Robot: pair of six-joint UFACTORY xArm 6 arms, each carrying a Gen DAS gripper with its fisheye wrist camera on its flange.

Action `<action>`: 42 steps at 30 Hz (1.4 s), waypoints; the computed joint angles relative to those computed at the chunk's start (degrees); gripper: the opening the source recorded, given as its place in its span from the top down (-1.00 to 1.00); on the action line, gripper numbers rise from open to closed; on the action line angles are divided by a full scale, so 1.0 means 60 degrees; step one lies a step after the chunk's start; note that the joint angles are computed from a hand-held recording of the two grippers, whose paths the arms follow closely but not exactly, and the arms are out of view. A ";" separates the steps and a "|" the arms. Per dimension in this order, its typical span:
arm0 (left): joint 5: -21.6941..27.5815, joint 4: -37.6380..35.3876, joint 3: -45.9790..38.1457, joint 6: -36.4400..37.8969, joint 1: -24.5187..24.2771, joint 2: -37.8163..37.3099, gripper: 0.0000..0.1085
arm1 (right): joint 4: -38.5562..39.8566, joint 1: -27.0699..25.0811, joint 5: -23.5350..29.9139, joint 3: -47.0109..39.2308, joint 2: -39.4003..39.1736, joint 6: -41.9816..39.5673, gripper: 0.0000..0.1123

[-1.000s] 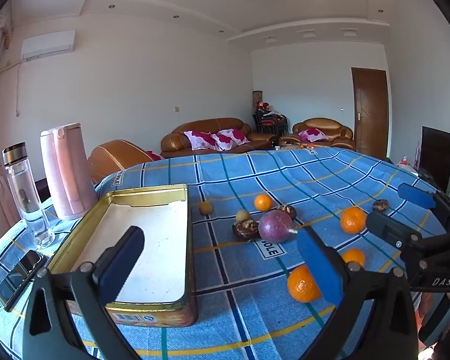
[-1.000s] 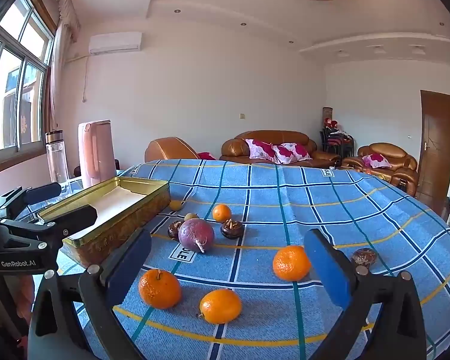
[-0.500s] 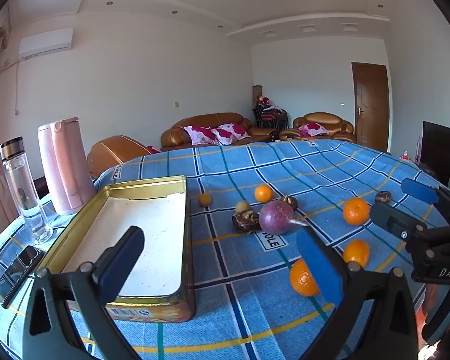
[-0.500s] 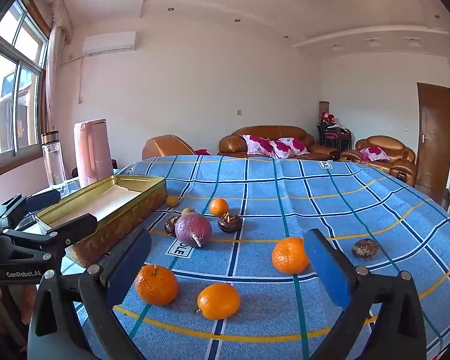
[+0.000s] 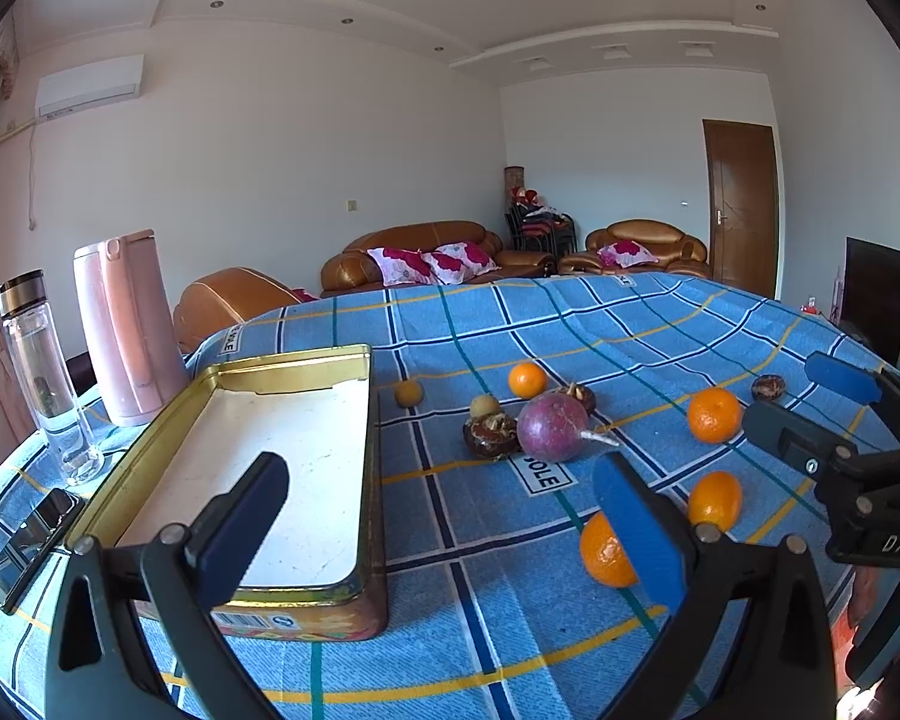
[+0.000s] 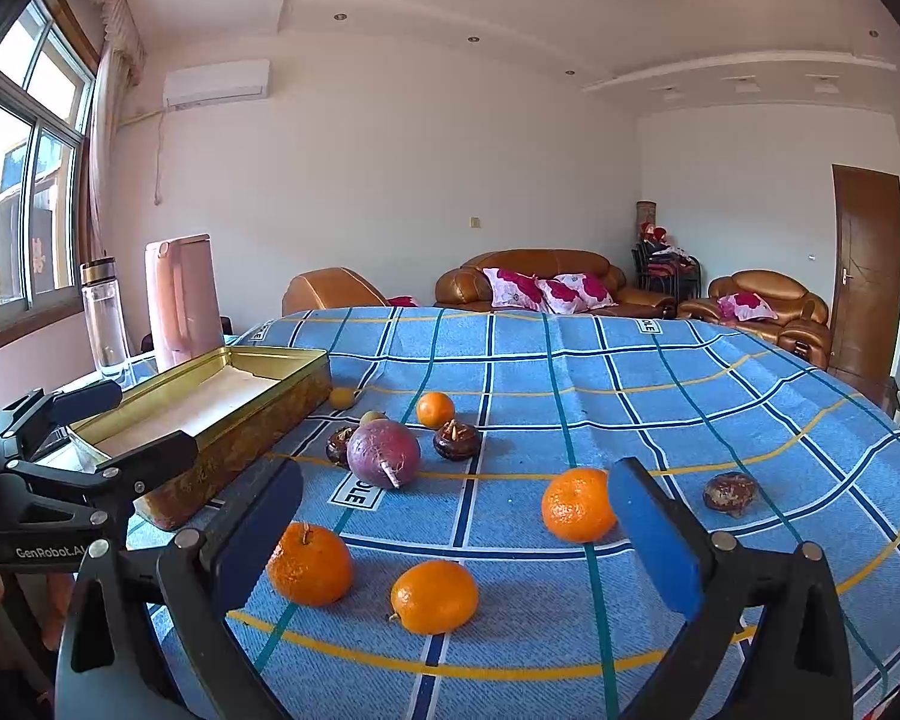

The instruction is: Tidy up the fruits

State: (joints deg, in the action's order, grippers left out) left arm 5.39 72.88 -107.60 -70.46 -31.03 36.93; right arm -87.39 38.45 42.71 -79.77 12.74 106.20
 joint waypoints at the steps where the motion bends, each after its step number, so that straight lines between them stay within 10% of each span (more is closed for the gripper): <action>1: 0.0000 0.0000 0.0000 0.0000 0.0000 0.0000 -0.90 | -0.0005 0.0005 0.0014 -0.0002 0.0001 0.0007 -0.82; 32: 0.0094 -0.0314 -0.0013 0.0274 -0.0079 0.0082 -0.90 | 0.0101 0.0037 0.0075 0.0008 0.0017 -0.0124 -0.82; 42: -0.0207 -0.2275 0.0062 0.2087 -0.0152 0.0304 -0.90 | 0.0704 0.0061 0.0555 0.0249 -0.0047 -0.0435 -0.82</action>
